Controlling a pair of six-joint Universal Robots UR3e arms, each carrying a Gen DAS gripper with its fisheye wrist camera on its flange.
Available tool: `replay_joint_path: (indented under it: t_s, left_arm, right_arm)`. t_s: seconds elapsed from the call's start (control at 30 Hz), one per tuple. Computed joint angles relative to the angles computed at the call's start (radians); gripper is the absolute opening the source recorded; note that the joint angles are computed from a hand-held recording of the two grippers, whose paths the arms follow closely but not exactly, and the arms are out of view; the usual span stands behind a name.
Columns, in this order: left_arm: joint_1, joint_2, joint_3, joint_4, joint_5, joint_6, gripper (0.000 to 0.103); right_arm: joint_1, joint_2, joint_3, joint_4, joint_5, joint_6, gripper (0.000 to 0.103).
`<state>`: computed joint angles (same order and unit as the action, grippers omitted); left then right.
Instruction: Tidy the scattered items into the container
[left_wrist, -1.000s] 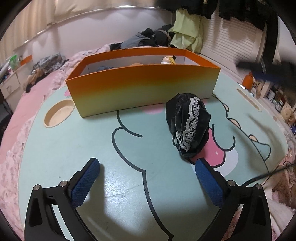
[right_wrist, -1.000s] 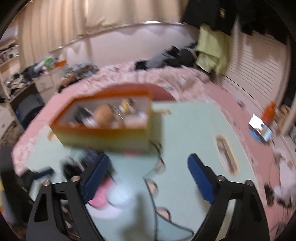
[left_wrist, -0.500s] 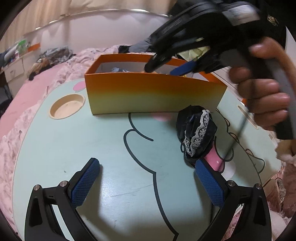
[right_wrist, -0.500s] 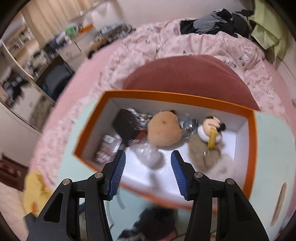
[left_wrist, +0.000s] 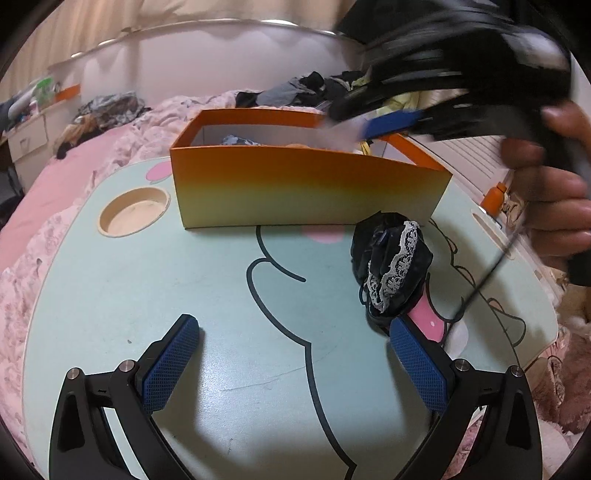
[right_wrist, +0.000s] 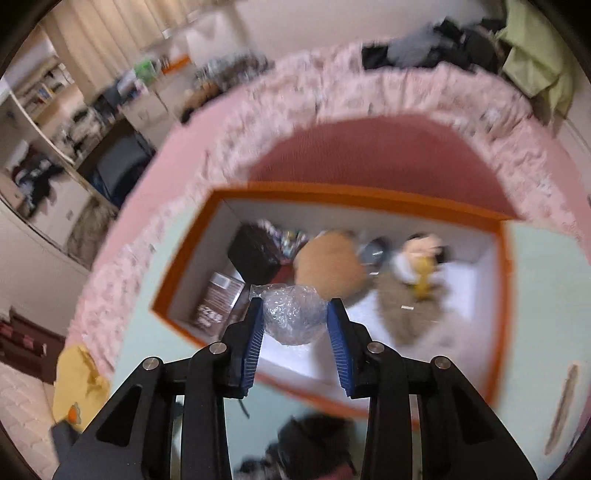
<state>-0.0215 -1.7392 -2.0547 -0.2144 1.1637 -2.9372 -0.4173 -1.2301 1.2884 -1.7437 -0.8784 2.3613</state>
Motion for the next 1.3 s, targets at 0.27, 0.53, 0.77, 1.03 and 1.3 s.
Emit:
replay_joint_path:
  t_s: [0.27,0.53,0.77,1.03,1.3]
  left_arm:
    - [0.002,-0.028,0.026,0.003,0.004,-0.006,0.102]
    - [-0.061,-0.044,0.058,-0.012,0.137,0.012,0.102]
    - [-0.089,-0.041,0.051,-0.007,0.186,0.033,0.102]
    - [-0.082,-0.039,0.047,-0.005,0.181,0.039,0.103]
    - [-0.085,-0.036,0.035,0.003,0.182,0.039,0.103]
  right_arm:
    - [-0.292,-0.243,0.227,0.137,0.105,-0.273,0.036]
    - [-0.306,-0.374,0.631,-0.202,0.005,-0.191,0.036]
    - [-0.281,-0.383,0.796,-0.478,-0.008,-0.140,0.053]
    - [-0.482,-0.600,0.939,-0.352,0.112,-0.309,0.083]
    - [-0.494,-0.668,1.045,-0.418,-0.006,-0.375,0.083]
